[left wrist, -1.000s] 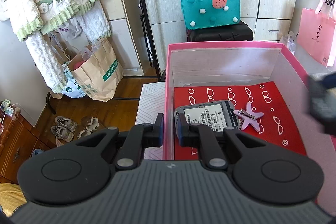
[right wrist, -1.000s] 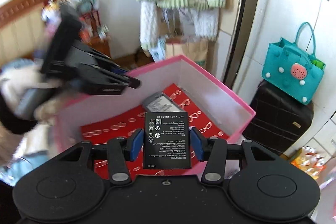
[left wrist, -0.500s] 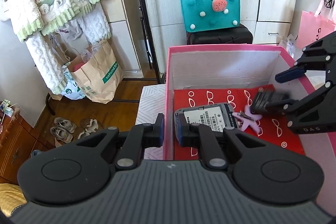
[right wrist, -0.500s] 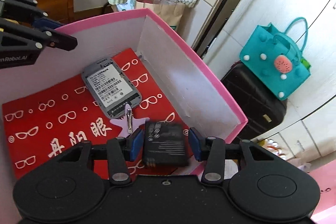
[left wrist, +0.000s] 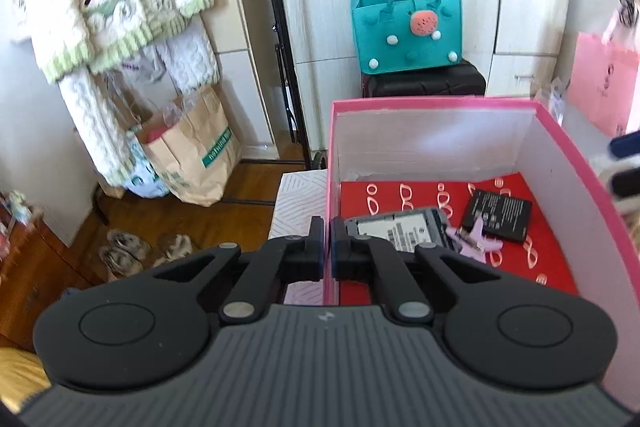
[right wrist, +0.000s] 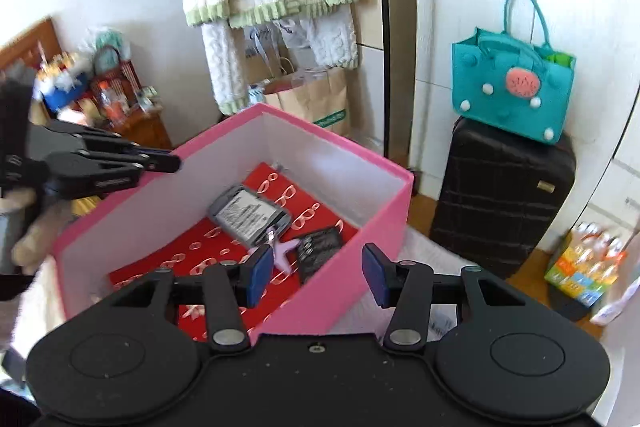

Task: Organize rigid objects
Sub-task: 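Carry the black battery into the box and open the right tool, then reach the right tool to the white charger plug and grasp it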

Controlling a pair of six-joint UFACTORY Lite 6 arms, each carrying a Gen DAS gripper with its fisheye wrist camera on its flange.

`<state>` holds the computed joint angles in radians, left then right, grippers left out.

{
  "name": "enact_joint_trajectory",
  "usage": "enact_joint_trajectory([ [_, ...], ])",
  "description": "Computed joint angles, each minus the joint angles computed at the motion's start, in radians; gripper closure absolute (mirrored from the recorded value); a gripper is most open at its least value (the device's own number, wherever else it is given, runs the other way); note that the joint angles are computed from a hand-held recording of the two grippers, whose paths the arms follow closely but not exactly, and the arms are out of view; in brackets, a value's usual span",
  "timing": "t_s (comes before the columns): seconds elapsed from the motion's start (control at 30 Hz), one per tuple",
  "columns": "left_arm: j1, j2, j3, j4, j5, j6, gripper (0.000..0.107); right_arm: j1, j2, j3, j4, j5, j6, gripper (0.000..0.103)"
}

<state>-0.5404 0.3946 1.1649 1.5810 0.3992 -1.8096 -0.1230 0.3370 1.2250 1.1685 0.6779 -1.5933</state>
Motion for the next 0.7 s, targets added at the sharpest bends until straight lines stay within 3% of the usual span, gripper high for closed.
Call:
enact_joint_trajectory([
  [0.1, -0.008, -0.018, -0.019, -0.082, 0.003, 0.048, 0.103, -0.072, -0.075, -0.102, 0.054, 0.058, -0.072, 0.039],
  [0.37, -0.058, -0.125, -0.189, 0.071, 0.05, -0.159, 0.103, -0.223, -0.238, -0.41, 0.206, 0.057, -0.325, 0.038],
  [0.5, -0.085, -0.123, -0.216, 0.153, 0.099, -0.237, 0.103, -0.299, -0.294, -0.579, 0.372, 0.045, -0.571, 0.038],
  [0.7, -0.042, -0.115, -0.187, 0.173, 0.042, -0.232, 0.104, -0.323, -0.296, -0.672, 0.482, -0.045, -0.715, 0.038],
])
